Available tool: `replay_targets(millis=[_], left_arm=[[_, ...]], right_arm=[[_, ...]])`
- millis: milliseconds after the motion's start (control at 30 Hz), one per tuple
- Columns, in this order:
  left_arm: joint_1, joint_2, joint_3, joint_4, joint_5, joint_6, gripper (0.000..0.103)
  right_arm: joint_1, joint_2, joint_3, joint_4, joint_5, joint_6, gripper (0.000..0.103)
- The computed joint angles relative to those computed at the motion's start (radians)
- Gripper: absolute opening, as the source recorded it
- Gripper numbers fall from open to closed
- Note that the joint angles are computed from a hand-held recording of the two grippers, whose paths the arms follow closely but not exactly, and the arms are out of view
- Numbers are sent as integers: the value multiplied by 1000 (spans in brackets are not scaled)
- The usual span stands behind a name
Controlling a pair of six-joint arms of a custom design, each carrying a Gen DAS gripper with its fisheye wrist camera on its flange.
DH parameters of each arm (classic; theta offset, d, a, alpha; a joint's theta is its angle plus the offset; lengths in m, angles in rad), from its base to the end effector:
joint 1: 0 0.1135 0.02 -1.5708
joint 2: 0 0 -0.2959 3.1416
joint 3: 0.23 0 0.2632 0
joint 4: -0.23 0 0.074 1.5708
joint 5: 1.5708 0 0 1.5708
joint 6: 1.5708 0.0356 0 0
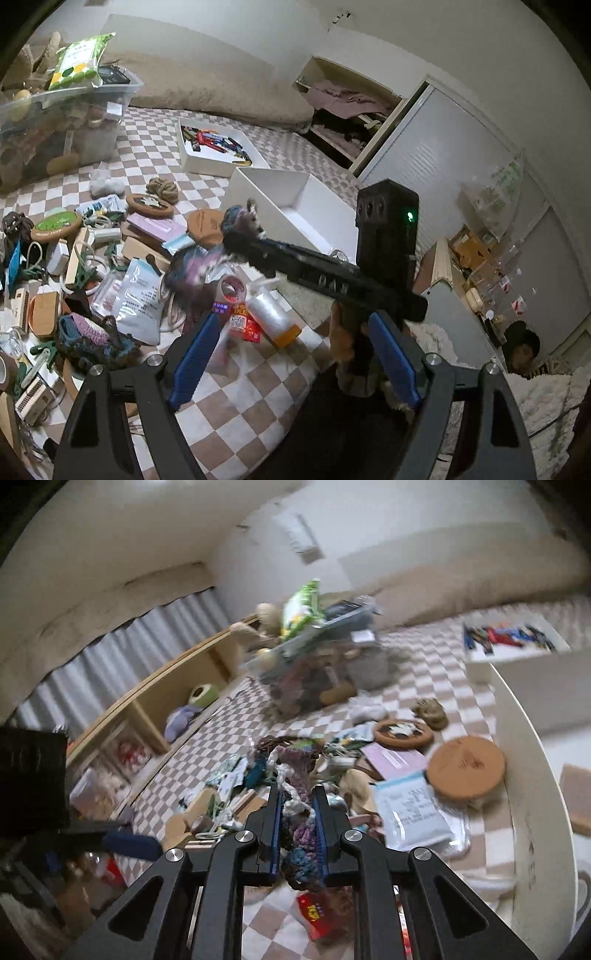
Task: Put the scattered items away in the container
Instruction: 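Close the right gripper on the pink-blue crocheted piece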
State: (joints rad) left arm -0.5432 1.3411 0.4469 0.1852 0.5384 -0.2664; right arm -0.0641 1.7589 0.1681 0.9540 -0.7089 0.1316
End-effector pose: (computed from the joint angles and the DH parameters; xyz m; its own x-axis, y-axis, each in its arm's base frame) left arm 0.1954 -0.1393 0.1713 -0.7422 0.1841 -0.6444 0.6028 0.6035 -0.5219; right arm 0.2125 0.0096 0.0867 -0.6504 0.1416 -0.7463 -0.3917 0.7792 0.4893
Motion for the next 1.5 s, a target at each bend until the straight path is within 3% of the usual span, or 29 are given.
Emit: replay_targets(millis=[200,400,500,767,900,967,1267,1333,1433,1467,1500], left_arm=[[-14,55,-19,38,-74,15,82],[-131,195,-43,111,-315,72,82],[-185,297,-37,172,-389,105,83],[-153,522,7,320,-357,80,84],[-110,587,39,338,-355,65,86],[-104,608,51,338,-371,61,93],[-62,713,100,357,-321,62,94],[-53,717,99,365,-300,58,95],[-58,724,91,390,-293,49,98],[-60,726,89,397,-293,45,98],[-61,728,88,402,-292,41,98]], right_arm=[[8,17,21,-48,16,1,16],[16,22,40,-95,49,-15,16],[12,1,62,-127,83,-16,16],[-14,-19,193,-216,109,18,16],[-3,32,230,-246,125,-1,16],[1,58,243,-262,132,-10,16],[29,120,288,-333,142,-43,16],[38,138,300,-359,154,-44,20],[50,154,302,-376,192,-44,52],[51,150,294,-366,199,-43,67],[52,140,282,-355,205,-43,71]])
